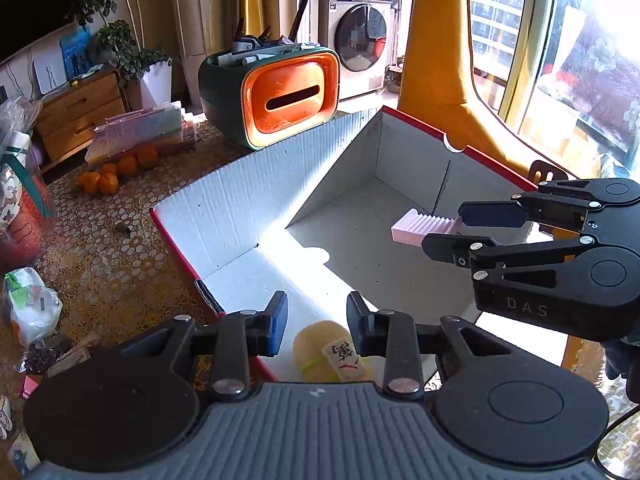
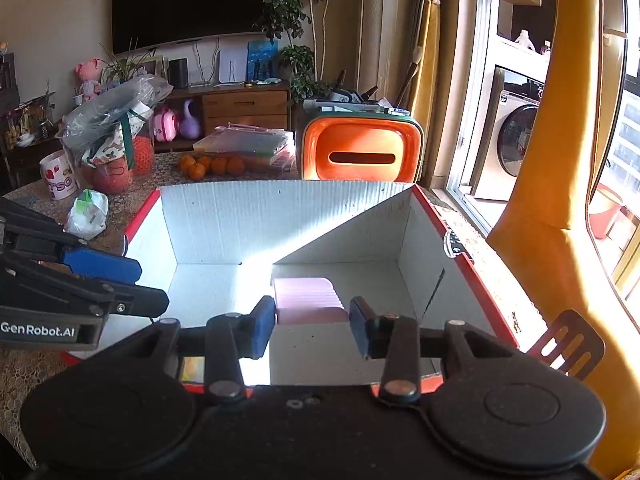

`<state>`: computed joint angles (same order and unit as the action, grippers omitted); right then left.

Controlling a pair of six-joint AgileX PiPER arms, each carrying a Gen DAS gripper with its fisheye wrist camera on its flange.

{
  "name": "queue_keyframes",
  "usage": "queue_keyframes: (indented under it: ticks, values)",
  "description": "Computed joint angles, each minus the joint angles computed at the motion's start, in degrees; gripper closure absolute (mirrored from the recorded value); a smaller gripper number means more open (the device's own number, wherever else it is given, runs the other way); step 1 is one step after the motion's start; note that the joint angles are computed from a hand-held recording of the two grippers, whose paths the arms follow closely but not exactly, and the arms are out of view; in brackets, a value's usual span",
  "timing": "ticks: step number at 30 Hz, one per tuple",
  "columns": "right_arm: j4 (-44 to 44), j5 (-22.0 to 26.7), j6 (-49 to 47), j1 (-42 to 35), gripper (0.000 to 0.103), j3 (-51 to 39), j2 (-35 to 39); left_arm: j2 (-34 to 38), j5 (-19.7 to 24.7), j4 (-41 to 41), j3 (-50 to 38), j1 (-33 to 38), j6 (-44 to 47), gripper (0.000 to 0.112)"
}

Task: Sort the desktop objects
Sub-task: 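Carry both items into the red box and open right gripper to drop the pink block, then lower the yellow toy into the box and open the left gripper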

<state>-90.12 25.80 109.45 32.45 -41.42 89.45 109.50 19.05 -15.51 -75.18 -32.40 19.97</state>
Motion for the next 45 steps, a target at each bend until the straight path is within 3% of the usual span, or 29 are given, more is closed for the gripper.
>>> queue_keyframes:
  ticks: [5,10,21,32,34,36,45]
  values:
    - [8.7,-4.3,-12.4,-4.3,0.064,-3.6,3.4,2.5,1.3,1.0,-2.6,0.0,-0.1,0.081]
    - [17.3,-5.3,-23.1,-5.8,0.064,-5.9,5.0,3.4,2.5,0.5,-3.9,-0.3,0.3,0.081]
    - [17.9,-7.1,-20.5,-5.7,0.055,-1.8,0.7,-1.8,-0.1,-8.3,3.0,0.0,7.0,0.081]
    - [18.8,-3.8,-18.4,-0.1,0.05,-0.5,-3.8,-9.9,-3.2,-15.7,11.6,1.7,14.2,0.08]
    - [18.9,-2.9,-17.3,1.4,0.042,-0.4,-4.7,-11.5,-3.2,-19.1,13.4,2.7,17.5,0.073]
    - [18.8,-2.4,-16.1,2.8,0.04,-0.4,-5.5,-13.5,-4.0,-21.4,15.7,3.4,19.8,0.057]
    - [21.2,3.5,-15.9,11.1,0.034,-3.6,-5.6,-21.2,-4.5,-31.6,23.4,7.7,31.1,0.056]
